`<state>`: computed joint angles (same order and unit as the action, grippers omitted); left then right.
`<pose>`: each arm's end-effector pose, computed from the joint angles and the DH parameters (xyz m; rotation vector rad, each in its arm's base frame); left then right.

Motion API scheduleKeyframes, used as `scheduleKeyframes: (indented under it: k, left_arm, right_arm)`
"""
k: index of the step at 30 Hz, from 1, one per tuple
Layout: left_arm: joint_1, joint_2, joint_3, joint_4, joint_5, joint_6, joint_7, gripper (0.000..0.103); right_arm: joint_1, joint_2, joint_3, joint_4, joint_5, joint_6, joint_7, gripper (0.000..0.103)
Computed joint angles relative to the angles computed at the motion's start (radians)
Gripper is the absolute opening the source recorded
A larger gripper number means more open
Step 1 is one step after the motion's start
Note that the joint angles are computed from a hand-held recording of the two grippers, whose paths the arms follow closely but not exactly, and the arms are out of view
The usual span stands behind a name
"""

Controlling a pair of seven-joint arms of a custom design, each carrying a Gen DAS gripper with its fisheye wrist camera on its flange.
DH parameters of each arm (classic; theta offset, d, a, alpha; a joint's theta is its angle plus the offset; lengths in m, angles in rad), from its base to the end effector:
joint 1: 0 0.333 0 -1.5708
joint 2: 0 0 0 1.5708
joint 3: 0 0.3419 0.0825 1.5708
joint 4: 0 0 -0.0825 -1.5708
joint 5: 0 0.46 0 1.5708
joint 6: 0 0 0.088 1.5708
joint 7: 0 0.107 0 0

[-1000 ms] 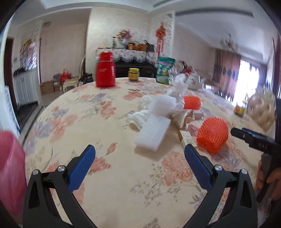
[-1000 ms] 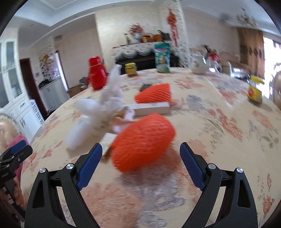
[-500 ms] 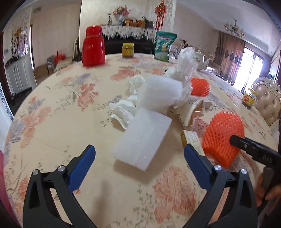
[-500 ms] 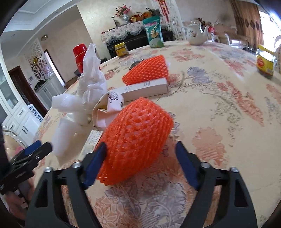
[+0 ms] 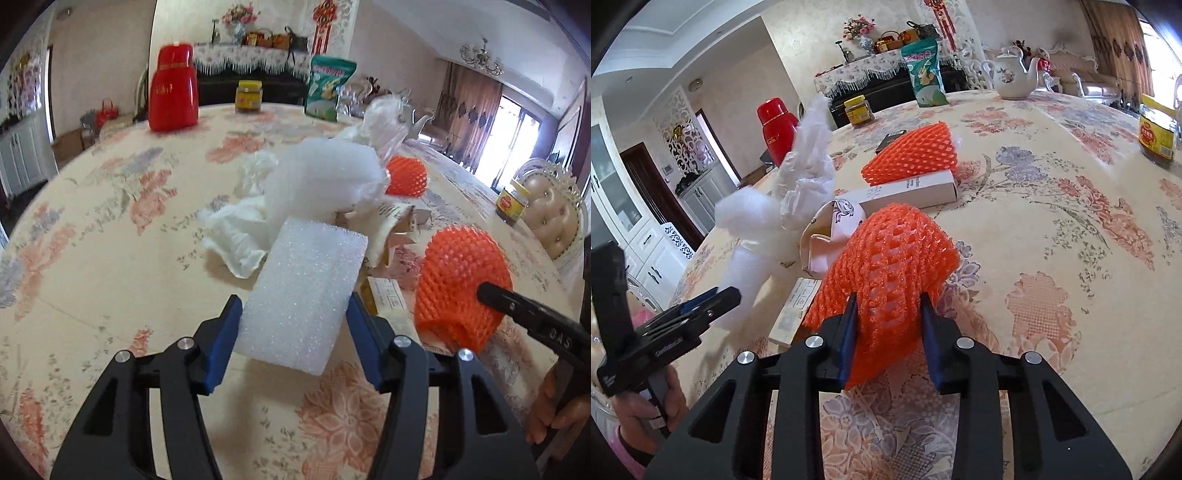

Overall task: Collect trash
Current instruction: 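Grasp the orange foam net with the right tool while the left tool grasps a white foam sheet, then carry the net and foam sheet to the pink bin and release both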

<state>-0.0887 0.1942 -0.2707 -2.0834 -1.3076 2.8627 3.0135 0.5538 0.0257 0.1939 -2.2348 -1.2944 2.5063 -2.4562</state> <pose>0.6341 -0.1771 0.3467 -1.2452 2.3383 -1.1407 0.4401 0.4175 0.3574 -1.1989 2.0213 -0.6390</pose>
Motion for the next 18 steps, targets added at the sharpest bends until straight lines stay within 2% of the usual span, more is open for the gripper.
scheduleKeyframes:
  k: [4,7,10,18]
  left_arm:
    - [0.008,-0.058,0.0,-0.047,-0.135,-0.028,0.099,0.056]
    - [-0.003,-0.108,0.024,-0.087,-0.225,-0.057,0.164,0.056]
    - [-0.017,-0.147,0.051,-0.119,-0.289,-0.073,0.231,0.056]
    - [-0.016,-0.227,0.111,-0.192,-0.356,-0.146,0.298,0.056]
  right_arm:
    - [0.019,-0.005,0.014,0.008,-0.009,-0.075,-0.006,0.032]
    - [0.042,-0.003,0.032,0.025,0.021,-0.176,-0.05,0.032]
    - [0.059,-0.013,0.042,0.027,0.044,-0.217,-0.059,0.032]
    - [0.108,-0.026,0.079,0.068,0.058,-0.35,-0.102,0.032]
